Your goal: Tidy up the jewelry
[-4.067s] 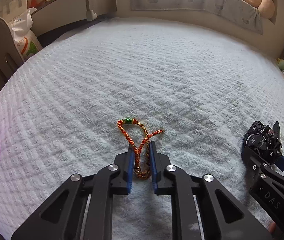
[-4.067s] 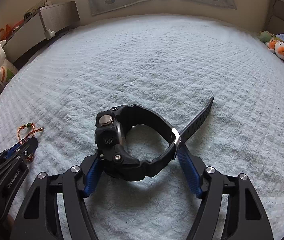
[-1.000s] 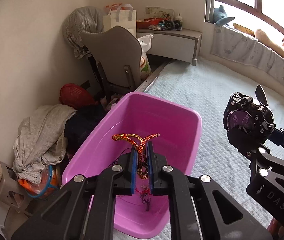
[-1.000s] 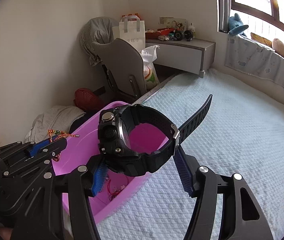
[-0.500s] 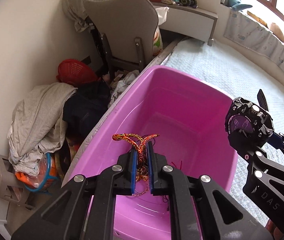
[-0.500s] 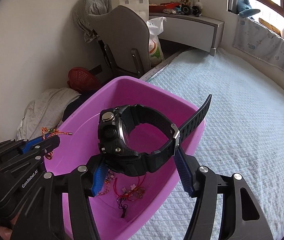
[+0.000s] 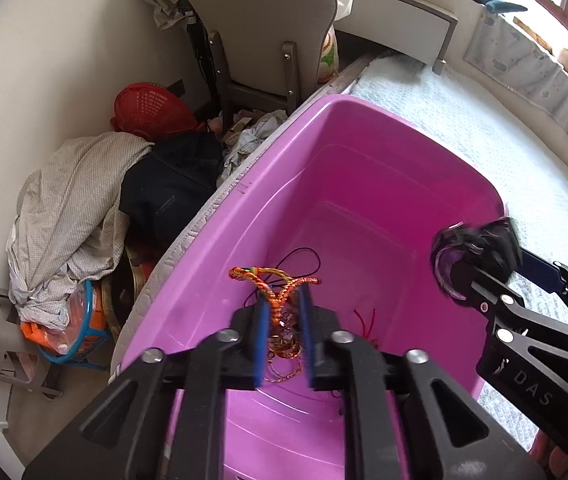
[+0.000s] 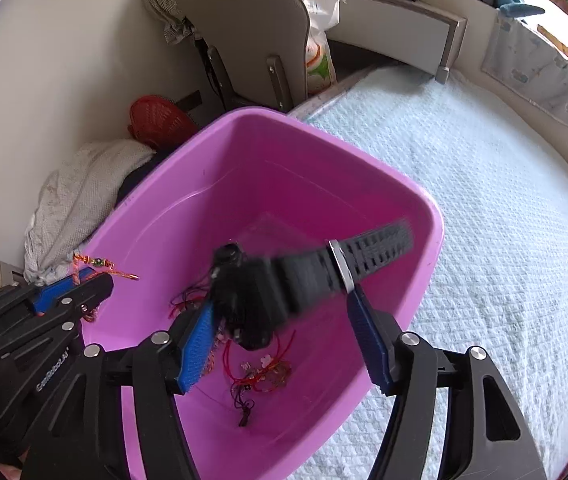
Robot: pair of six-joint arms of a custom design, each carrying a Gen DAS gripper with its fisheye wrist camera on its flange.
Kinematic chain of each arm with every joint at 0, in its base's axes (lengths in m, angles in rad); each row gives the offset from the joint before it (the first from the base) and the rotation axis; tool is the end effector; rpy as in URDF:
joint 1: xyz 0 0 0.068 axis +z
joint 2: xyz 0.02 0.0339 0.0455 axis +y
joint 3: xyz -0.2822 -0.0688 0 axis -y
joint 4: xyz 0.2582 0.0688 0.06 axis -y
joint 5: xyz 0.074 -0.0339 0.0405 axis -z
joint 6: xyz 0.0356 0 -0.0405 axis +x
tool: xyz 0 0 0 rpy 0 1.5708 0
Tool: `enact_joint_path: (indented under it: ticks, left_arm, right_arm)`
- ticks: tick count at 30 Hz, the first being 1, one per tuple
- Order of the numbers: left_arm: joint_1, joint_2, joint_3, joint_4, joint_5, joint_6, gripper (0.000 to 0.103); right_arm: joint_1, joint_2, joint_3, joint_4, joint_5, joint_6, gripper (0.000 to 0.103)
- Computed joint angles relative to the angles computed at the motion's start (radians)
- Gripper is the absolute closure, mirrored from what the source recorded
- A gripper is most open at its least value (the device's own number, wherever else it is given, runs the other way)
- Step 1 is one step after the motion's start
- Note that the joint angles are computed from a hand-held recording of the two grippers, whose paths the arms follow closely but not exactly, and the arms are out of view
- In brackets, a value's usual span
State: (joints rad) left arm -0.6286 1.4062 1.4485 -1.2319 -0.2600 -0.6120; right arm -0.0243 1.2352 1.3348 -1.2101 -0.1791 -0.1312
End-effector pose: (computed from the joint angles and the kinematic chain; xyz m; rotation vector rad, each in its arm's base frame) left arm 0.2234 -0.1511 0.3621 -0.0454 2.6835 -0.0155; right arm 0.2265 0.0008 0.3677 -0.1982 2.6565 0.1899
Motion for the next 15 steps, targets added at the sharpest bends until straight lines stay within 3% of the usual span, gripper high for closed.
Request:
enact_joint_path:
  ticks: [2,5,10,15]
  left_arm:
    - [-0.003,0.0,0.005,-0.007,-0.014,-0.001,0.043]
    - [0.01,-0.009,0.012,-0.018,-0.012,-0.01,0.028]
    - [0.047,0.008,0.06,-0.071,0.025,-0.017,0.018]
    - [0.036,0.006,0.096,-0.129,0.016,-0.031,0.016]
  right_arm:
    - [0.007,-0.002,0.005,0.006,0.009,0.0,0.034]
    - [0.008,0.0,0.014,0.003,0.027,0.009,0.033]
    - [-0.012,0.018,0.052,-0.056,0.039,-0.002,0.033]
    - [-0.03,0.013,0.104,-0.142,0.033,-0.007,0.033]
